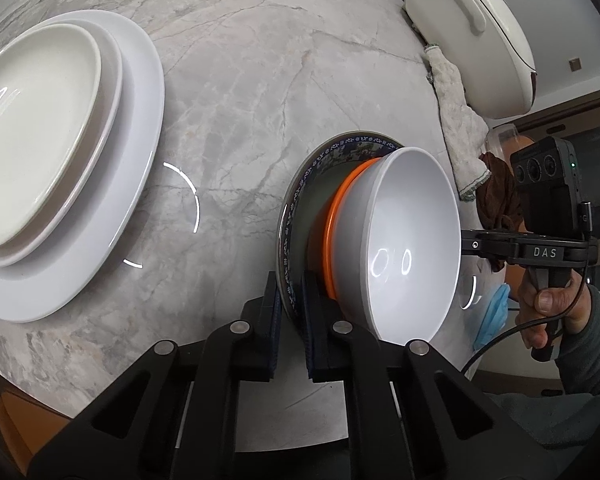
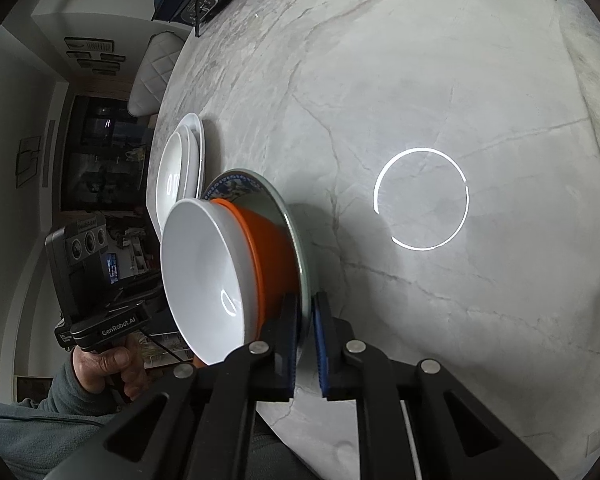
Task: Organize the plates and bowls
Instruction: 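Lift the nested bowls with both tools and carry them over the plate stack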
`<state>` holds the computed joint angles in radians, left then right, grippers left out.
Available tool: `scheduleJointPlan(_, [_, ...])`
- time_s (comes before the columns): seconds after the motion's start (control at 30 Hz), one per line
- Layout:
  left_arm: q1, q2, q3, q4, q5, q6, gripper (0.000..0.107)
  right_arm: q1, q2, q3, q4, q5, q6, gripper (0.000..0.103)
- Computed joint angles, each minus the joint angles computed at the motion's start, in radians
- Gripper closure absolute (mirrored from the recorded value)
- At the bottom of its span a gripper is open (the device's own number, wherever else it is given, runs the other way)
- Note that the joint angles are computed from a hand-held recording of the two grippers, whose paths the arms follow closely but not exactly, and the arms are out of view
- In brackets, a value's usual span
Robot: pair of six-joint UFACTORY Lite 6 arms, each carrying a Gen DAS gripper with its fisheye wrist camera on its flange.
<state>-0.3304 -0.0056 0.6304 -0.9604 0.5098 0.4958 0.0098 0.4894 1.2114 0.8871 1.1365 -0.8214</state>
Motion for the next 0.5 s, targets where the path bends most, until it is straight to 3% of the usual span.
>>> scheduleJointPlan(0.27, [-0.013,-0.077,0.003,0.127,0.015,-0.155,0.101,0.004,-0.025,0.002,-0.010,0.009,0.016,0.091])
scheduleJointPlan(0.5, [0.046,-0.214,0.021,0.274,0.116,-0.292,0.101,0.048,-0.077,0.038,-0.007,0.026,0.071,0.091])
